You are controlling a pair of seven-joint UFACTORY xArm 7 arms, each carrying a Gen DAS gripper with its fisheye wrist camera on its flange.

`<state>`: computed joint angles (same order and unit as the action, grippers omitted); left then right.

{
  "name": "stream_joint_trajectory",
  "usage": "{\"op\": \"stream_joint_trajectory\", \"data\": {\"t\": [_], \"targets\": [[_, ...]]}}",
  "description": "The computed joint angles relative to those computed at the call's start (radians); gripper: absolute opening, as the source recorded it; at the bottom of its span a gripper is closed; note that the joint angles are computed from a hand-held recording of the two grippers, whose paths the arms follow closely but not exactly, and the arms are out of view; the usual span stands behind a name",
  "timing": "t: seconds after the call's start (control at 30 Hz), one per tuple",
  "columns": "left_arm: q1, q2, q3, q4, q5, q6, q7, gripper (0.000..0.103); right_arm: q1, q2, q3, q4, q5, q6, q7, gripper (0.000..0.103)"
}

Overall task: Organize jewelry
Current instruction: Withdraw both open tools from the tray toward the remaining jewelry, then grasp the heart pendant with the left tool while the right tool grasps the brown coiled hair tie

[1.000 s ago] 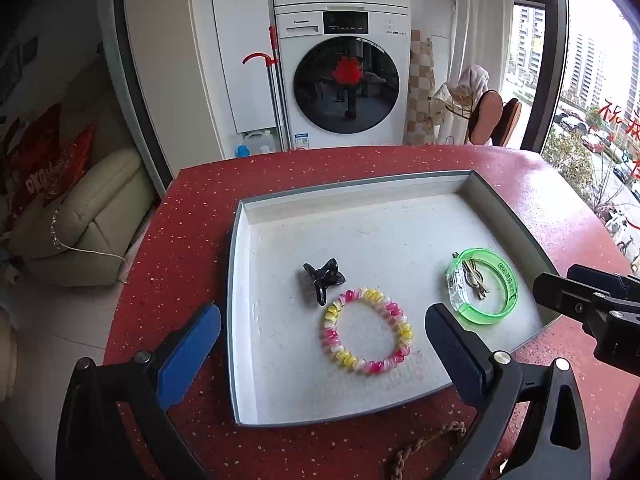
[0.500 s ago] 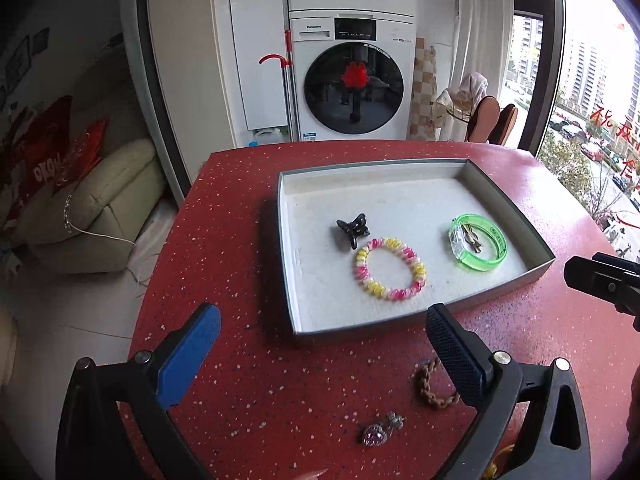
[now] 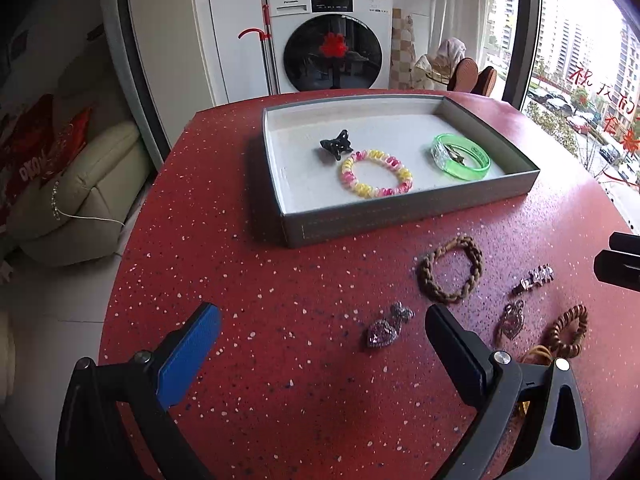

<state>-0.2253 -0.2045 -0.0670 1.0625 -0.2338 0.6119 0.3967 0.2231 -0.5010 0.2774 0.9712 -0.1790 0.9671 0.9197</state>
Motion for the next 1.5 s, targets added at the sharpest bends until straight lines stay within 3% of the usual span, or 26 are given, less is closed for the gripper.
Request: {"op": "stream_joint_trajectory", "data": {"t": [0.23, 0.6, 0.87, 0.97, 1.03, 1.23, 1.33, 1.43, 1.47, 1.5], "targets": [[0.000, -0.035, -0.001, -0.063, 0.022, 0.000, 0.003, 0.103, 0.016, -0.062, 0.023, -0.058, 0.008, 0.051, 0.026, 0.103], [-0.007, -0.016, -0.006, -0.061, 0.036, -0.017, -0.005, 0.103, 0.016, -0.117, 0.027, -0.107, 0.019, 0.082, 0.046, 0.102], [-0.016, 0.003, -0.013, -0.044, 0.035, -0.024, 0.002, 0.103, 0.020, -0.074, 0.030, -0.088, 0.013, 0.064, 0.030, 0.082], [-0.021, 0.006, -0.015, -0.039, 0.031, -0.026, 0.010, 0.103, 0.026, -0.038, 0.036, -0.066, 0.001, 0.073, 0.014, 0.069], [-0.022, 0.014, -0.017, -0.027, 0.035, -0.006, 0.014, 0.099, 0.033, -0.021, 0.036, -0.056, -0.001, 0.077, 0.006, 0.052], [-0.034, 0.004, -0.012, -0.029, -0.006, 0.001, 0.062, 0.074, 0.050, 0.009, 0.047, -0.031, -0.035, 0.092, -0.009, 0.029], [-0.040, -0.005, -0.009, -0.036, -0.025, 0.002, 0.083, 0.054, 0.059, 0.019, 0.049, -0.024, -0.043, 0.096, -0.012, 0.022], [-0.040, -0.005, -0.007, -0.032, -0.037, 0.012, 0.087, 0.045, 0.063, 0.023, 0.050, -0.020, -0.051, 0.102, -0.008, 0.019], [-0.040, -0.005, -0.006, -0.031, -0.043, 0.017, 0.090, 0.033, 0.064, 0.022, 0.049, -0.021, -0.051, 0.103, -0.005, 0.016], [-0.039, -0.003, -0.004, -0.028, -0.049, 0.023, 0.091, 0.033, 0.065, 0.018, 0.048, -0.024, -0.051, 0.102, -0.001, 0.016]]}}
